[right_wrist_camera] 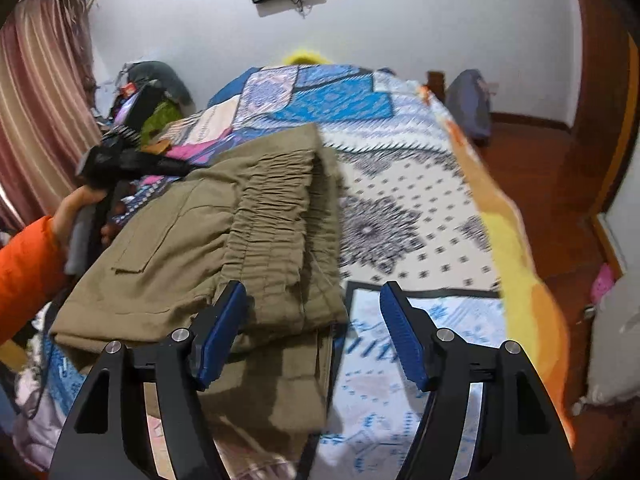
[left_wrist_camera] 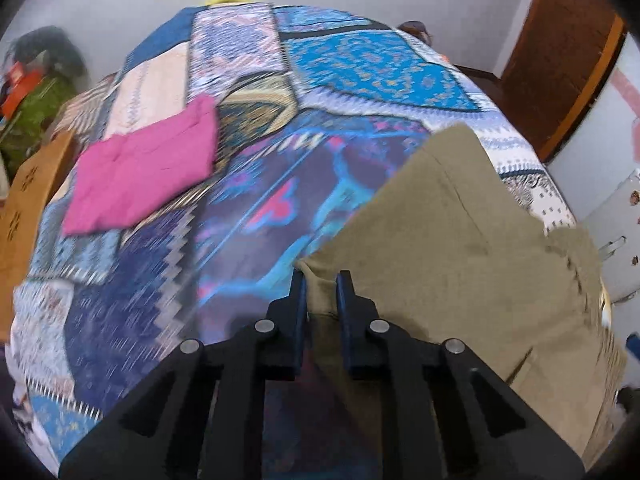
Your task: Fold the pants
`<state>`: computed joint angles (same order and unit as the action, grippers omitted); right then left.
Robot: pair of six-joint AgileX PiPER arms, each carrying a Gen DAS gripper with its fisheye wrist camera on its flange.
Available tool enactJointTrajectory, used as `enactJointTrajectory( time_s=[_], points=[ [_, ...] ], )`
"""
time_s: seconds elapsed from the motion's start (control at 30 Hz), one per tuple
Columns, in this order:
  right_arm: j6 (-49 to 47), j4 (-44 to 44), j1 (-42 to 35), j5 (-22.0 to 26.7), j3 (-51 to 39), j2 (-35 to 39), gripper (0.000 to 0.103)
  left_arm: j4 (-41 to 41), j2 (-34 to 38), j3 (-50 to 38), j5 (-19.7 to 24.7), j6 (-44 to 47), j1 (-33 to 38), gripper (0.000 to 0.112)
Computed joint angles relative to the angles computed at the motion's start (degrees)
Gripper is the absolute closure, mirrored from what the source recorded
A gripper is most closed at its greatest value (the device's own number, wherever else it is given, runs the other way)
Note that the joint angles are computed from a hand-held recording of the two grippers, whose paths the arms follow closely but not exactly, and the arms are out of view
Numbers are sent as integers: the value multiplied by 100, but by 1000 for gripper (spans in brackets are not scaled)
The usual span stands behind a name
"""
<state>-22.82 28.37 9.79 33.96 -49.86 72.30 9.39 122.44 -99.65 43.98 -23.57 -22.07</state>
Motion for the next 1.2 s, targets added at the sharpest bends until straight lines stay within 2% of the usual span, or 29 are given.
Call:
enactJointTrajectory(
  time_s=[0.27, 0.47, 0.57, 0.67, 0.73, 0.83, 0.9, 0.97, 1.07, 1.2],
  points=[
    [104, -32, 5, 231, -48, -280, 37, 1298, -1886, 2861, -837, -1486, -47, 97],
    [267, 71, 405, 198, -2, -368, 36, 974, -2941, 4152, -1226, -1742, 107, 97],
    [75, 177, 594, 340, -39, -230, 36, 925, -3210, 4479, -1275, -1852, 98, 97],
    [111, -32, 834, 243, 3, -54, 51, 1078, -3483, 4809, -1296, -2201, -16, 96],
    [-227, 271, 714, 209, 65, 84, 58, 1048, -3657, 4999, -1330, -2249, -31, 94],
    [-260, 269, 567, 66, 101, 182, 58, 651, -3838, 5091, -1289, -1868, 90, 89],
    [463, -506, 715, -120, 80, 175, 58, 595, -4012, 5168, -1162, -1829, 140, 89],
    [817, -993, 729, -89, 21, 229, 59, 818, -4116, 5197, -912, -2001, 123, 89],
    [618, -897, 526, 93, -53, 208, 59, 831, -4251, 5245, -665, -1895, 289, 90],
    [359, -564, 288, 215, -254, 109, 59, 668, -4430, 5083, -614, -1412, 391, 90]
  ],
)
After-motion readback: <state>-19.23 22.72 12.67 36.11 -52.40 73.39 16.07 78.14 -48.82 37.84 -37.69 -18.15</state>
